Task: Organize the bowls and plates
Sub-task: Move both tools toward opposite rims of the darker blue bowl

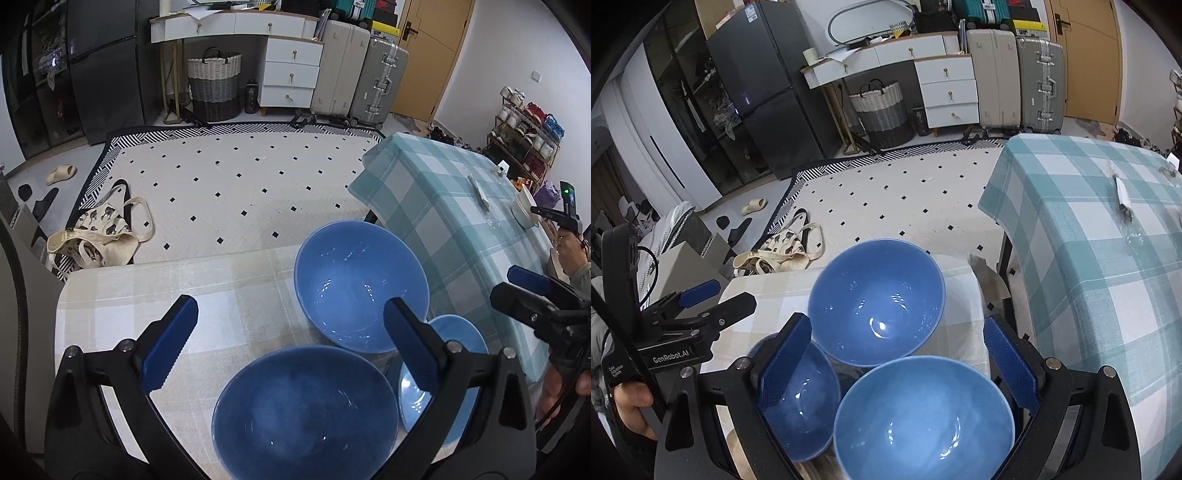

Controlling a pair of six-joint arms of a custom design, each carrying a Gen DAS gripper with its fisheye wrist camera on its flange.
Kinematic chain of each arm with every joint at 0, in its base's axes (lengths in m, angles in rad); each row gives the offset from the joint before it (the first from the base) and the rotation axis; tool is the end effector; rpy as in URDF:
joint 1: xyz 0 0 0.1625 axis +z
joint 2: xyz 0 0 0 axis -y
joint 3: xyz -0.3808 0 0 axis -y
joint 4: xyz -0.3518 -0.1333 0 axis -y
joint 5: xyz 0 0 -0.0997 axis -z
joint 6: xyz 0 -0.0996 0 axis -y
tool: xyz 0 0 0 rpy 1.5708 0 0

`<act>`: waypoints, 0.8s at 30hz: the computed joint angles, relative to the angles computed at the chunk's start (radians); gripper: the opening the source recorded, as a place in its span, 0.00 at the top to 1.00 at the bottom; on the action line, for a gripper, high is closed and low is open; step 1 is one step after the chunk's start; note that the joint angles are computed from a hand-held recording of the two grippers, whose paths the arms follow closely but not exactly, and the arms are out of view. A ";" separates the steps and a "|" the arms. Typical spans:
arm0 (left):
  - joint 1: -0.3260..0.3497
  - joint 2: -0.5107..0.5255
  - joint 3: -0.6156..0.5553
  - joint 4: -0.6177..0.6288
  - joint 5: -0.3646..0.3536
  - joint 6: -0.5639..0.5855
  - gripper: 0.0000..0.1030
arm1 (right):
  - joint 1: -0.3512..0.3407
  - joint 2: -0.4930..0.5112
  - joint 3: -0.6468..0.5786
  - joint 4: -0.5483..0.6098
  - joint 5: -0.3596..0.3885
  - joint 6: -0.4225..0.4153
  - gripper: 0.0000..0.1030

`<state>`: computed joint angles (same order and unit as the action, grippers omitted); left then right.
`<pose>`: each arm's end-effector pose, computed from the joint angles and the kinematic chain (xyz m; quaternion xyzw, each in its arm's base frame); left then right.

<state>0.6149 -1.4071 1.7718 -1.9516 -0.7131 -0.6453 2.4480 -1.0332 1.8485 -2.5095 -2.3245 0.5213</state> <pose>-0.2811 -0.4539 0.3492 0.1374 0.8990 -0.3036 0.2843 0.4600 -0.2977 0.1737 0.1419 -0.9174 0.2803 0.2442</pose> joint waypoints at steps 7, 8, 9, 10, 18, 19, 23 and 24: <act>0.086 0.120 -0.039 -0.104 -0.019 0.071 0.05 | -0.063 0.021 0.019 -0.035 0.038 -0.040 0.17; 0.099 0.136 -0.047 -0.115 -0.027 0.078 0.05 | -0.070 0.024 0.022 -0.042 0.041 -0.049 0.17; 0.109 0.148 -0.050 -0.130 -0.033 0.088 0.06 | -0.078 0.027 0.026 -0.049 0.043 -0.054 0.18; 0.117 0.160 -0.053 -0.143 -0.038 0.095 0.07 | -0.082 0.029 0.027 -0.051 0.044 -0.056 0.21; 0.169 0.232 -0.068 -0.182 -0.056 0.138 0.19 | -0.151 0.040 0.062 -0.095 0.065 -0.081 0.30; 0.176 0.243 -0.073 -0.190 -0.061 0.141 0.22 | -0.160 0.042 0.065 -0.101 0.070 -0.084 0.33; 0.202 0.279 -0.094 -0.193 -0.084 0.149 0.35 | -0.185 0.052 0.071 -0.104 0.079 -0.087 0.40; 0.208 0.287 -0.097 -0.198 -0.090 0.152 0.36 | -0.189 0.056 0.073 -0.108 0.080 -0.091 0.43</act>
<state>0.8228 -1.1197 1.6743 -2.1498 -0.8026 -0.4932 2.2591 -0.9770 1.9214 -2.6172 -2.2440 0.4306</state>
